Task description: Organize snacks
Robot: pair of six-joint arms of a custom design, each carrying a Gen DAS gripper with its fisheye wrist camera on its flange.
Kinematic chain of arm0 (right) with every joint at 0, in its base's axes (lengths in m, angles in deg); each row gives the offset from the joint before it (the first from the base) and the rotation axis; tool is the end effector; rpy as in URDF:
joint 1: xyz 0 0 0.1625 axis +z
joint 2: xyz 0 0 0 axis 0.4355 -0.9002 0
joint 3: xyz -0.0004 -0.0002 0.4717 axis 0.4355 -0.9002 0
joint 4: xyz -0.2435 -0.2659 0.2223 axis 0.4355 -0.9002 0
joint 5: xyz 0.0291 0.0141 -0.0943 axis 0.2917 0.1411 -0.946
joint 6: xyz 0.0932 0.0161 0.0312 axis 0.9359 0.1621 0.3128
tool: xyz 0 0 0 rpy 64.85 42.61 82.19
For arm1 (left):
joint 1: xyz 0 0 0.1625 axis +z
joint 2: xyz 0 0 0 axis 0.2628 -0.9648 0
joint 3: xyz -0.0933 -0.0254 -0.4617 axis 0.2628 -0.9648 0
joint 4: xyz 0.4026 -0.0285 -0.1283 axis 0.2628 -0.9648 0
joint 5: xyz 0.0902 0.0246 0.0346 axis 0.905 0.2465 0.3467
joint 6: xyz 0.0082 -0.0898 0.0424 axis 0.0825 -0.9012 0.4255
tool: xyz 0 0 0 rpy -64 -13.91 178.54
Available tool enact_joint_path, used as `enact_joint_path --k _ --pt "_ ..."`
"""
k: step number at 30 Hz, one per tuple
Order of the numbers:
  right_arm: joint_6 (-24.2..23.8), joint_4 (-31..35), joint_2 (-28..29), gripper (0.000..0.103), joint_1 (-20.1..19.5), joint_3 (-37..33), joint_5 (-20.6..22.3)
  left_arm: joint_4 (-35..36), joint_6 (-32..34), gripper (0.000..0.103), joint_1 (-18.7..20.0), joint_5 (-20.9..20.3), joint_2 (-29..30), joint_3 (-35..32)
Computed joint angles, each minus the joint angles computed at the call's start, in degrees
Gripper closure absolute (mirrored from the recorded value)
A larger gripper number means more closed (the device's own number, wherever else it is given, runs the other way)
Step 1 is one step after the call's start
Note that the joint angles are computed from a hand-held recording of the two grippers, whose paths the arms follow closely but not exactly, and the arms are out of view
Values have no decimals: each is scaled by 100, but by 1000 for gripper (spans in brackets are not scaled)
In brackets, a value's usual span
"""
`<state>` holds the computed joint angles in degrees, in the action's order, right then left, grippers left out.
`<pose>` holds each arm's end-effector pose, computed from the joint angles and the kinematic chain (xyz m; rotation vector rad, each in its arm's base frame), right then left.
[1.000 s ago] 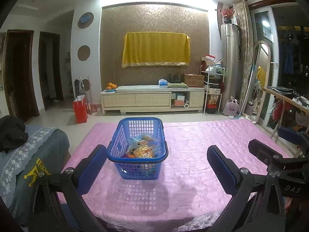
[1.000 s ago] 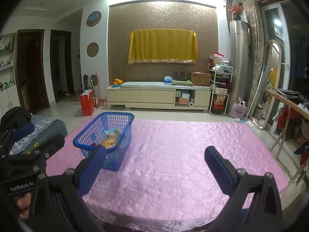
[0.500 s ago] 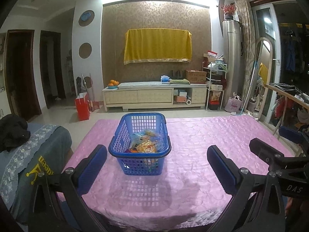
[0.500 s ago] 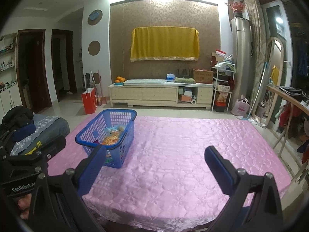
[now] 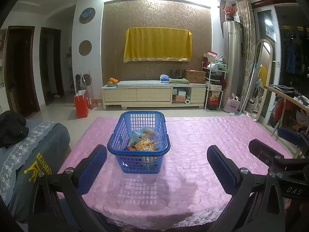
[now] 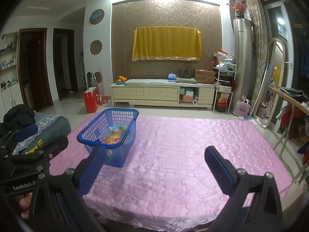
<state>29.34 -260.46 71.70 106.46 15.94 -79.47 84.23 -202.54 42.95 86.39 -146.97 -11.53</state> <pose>0.5479 -0.5379 0.0551 0.3571 -1.9547 1.3469 -0.1509 -0.5922 0.4510 0.9248 2.2063 -1.2195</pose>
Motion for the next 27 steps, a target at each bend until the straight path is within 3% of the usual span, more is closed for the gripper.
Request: enact_joint_path --k 27 --pt "245 215 -211 0 -2 273 43 -15 45 0 -55 -127 -38 42"
